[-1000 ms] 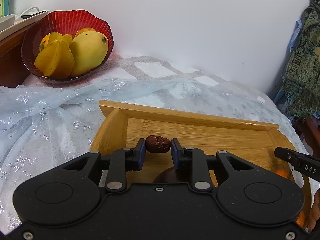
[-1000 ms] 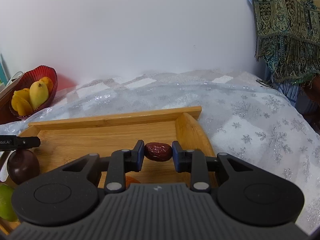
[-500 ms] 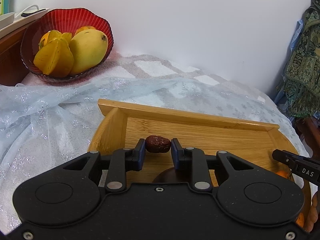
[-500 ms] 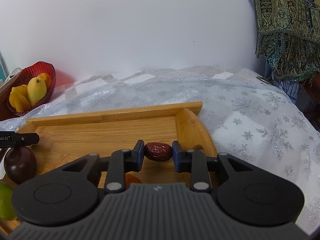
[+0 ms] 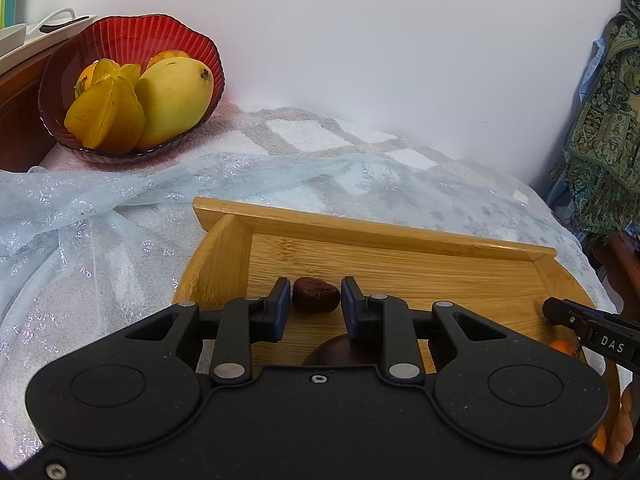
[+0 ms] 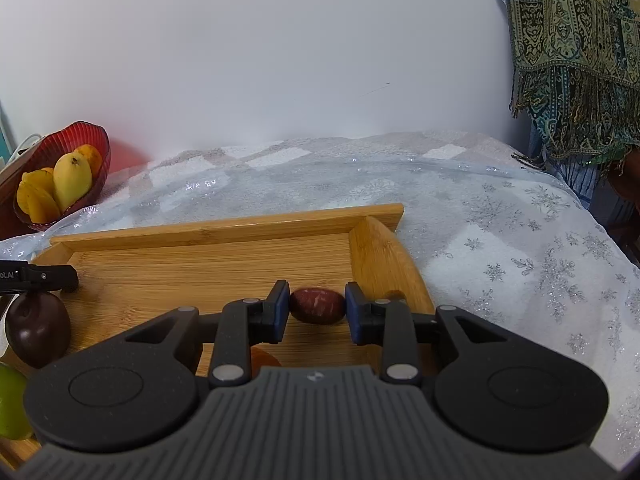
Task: Organize fruits
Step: 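Carry the date onto the tray with the left tool while the right carries its date there, then open both tools to release the dates on the tray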
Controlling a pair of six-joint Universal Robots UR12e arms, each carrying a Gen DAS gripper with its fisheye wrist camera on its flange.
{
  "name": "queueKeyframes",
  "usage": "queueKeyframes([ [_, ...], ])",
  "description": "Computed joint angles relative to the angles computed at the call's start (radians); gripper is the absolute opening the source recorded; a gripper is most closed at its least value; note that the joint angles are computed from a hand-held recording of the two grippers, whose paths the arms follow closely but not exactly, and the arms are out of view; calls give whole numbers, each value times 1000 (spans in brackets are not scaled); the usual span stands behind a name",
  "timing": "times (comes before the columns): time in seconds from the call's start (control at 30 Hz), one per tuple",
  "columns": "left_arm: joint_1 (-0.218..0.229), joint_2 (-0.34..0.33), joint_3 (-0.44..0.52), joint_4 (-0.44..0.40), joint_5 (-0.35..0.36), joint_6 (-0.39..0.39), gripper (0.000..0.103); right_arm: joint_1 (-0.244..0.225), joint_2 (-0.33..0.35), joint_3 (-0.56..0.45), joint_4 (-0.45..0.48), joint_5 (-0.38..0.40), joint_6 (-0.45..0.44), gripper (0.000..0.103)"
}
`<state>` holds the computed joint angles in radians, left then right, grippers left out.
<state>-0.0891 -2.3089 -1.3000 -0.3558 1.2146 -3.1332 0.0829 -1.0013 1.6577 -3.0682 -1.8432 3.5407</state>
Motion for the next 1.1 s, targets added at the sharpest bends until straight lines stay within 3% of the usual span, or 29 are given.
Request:
queueKeyframes([
  [0.67,-3,21,-25,29,4,39,41,2,-5,9,-36,3,-4,40],
  [0.8,-4,30,-38,44,13,56,45,4,-6,10,-44,2,-2,48],
  [0.83,-4,32,-42,50,14,57,46,5,-6,10,-46,-2,-3,54],
  [1.1,-3,68,-97,139,3,63,61,19,-12,17,-84,-36,-19,65],
])
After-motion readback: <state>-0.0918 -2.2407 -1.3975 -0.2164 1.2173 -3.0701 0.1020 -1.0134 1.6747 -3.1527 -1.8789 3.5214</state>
